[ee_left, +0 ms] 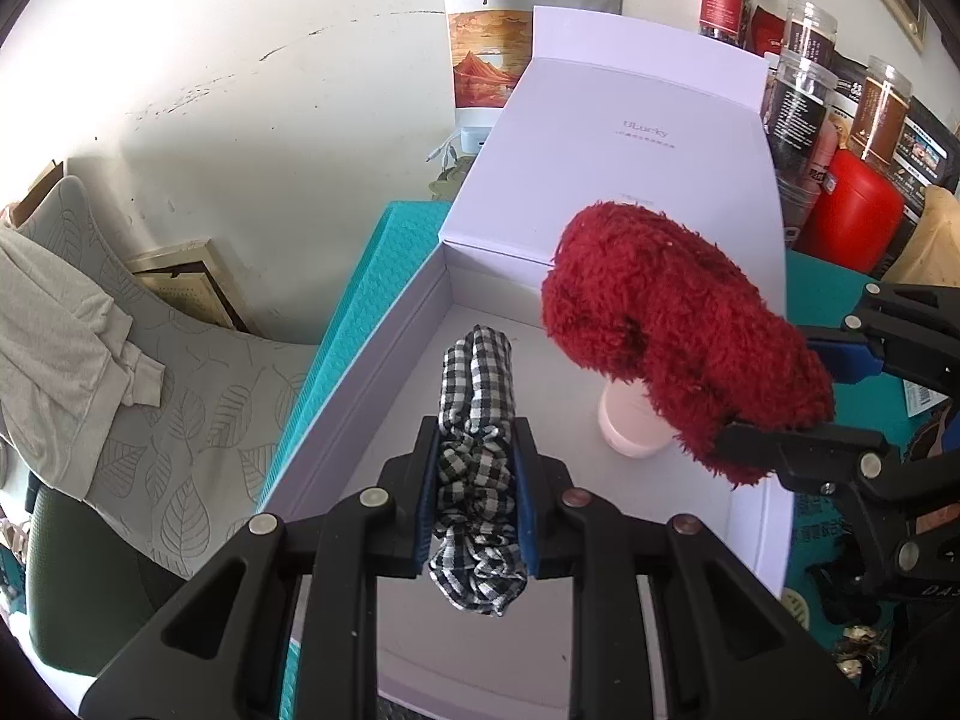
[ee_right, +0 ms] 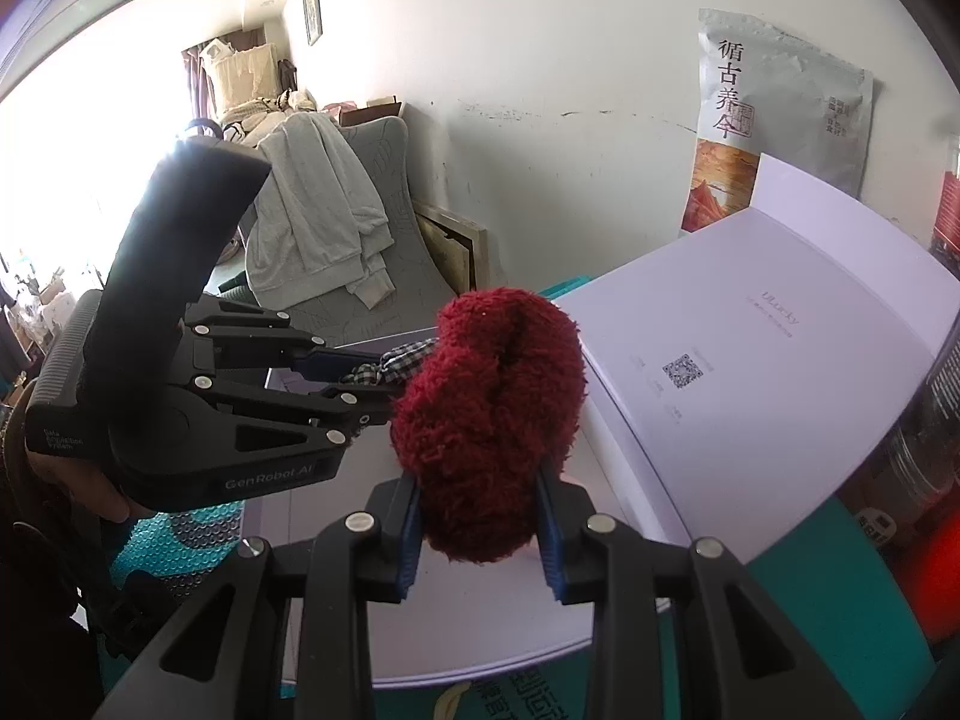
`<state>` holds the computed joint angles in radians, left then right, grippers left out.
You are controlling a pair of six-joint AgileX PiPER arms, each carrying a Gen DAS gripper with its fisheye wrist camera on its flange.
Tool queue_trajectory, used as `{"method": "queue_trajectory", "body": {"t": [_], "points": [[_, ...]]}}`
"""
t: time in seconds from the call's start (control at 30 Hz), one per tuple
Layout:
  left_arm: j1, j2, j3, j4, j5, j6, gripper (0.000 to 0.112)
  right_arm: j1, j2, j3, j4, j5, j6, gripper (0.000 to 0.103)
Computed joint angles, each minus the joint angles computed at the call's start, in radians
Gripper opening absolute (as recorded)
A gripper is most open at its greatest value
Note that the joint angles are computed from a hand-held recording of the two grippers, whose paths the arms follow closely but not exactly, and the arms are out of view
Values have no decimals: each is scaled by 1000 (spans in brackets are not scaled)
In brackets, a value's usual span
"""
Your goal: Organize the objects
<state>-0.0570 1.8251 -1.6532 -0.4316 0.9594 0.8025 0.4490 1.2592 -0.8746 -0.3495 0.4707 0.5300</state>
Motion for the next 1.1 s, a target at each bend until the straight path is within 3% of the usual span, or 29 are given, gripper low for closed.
{"method": "queue_trajectory", "body": {"t": [0.4, 0.7, 1.1], "points": [[-38, 139, -152, 69, 20, -44, 20, -86, 104, -60, 121, -16, -168, 31], [-64, 235, -254, 121, 82, -100, 21, -118, 156, -69, 192, -20, -237, 31], [-80, 239, -238, 157, 41, -133, 24, -136, 197, -75, 167, -20, -216, 38]]}}
